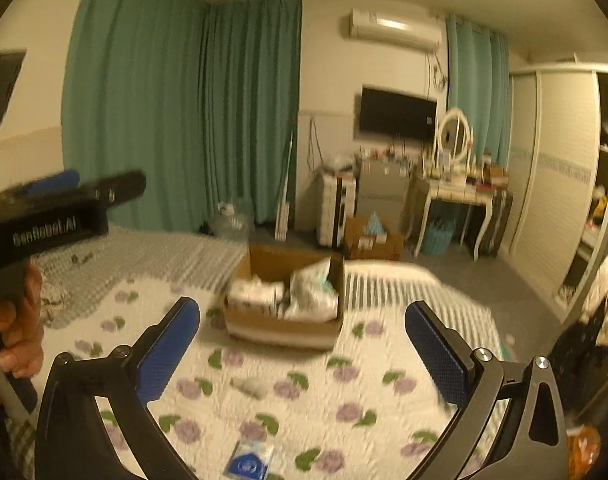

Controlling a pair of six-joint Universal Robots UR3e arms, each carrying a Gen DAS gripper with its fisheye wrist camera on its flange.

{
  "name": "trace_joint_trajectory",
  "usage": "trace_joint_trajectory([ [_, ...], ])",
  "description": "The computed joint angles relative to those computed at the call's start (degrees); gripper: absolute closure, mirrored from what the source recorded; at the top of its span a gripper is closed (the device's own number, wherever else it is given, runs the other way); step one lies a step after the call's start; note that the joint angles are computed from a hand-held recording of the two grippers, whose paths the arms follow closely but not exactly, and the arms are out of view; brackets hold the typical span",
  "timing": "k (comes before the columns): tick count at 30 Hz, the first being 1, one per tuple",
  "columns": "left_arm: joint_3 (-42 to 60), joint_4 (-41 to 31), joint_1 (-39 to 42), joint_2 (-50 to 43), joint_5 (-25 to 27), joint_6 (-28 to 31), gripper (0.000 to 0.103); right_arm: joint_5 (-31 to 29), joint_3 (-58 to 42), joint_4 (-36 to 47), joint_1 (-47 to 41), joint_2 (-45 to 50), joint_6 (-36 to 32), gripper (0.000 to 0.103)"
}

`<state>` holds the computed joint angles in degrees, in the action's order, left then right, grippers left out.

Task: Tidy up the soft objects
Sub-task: 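Move both tools back toward the white foam piece and blue tissue pack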

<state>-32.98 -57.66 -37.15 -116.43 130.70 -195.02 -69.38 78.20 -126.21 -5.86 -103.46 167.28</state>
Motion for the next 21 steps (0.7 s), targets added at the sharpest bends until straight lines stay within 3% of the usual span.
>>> trace_joint_trajectory([
  [4, -7.0, 2.1, 2.2, 1.2, -4.6, 0.2, 0.011, -3.9, 7.1, -1.4, 3.4, 0.6, 0.8, 0.0],
  [8, -12.6, 3.5, 4.6, 2.0, -9.4, 0.2, 0.021, -8.1, 12.3, -3.5, 7.1, 2.7, 1.4, 0.0],
  [15, -21.6, 6.4, 8.7, 2.3, -16.0, -0.3, 0.022, -12.7, 19.3, -6.7, 11.4, 8.0, 2.8, 0.0],
  [21, -26.1, 6.7, 12.1, -0.6, -22.7, 0.2, 0.022, -16.0, 23.1, -7.9, 14.3, 13.1, 3.9, 0.009],
])
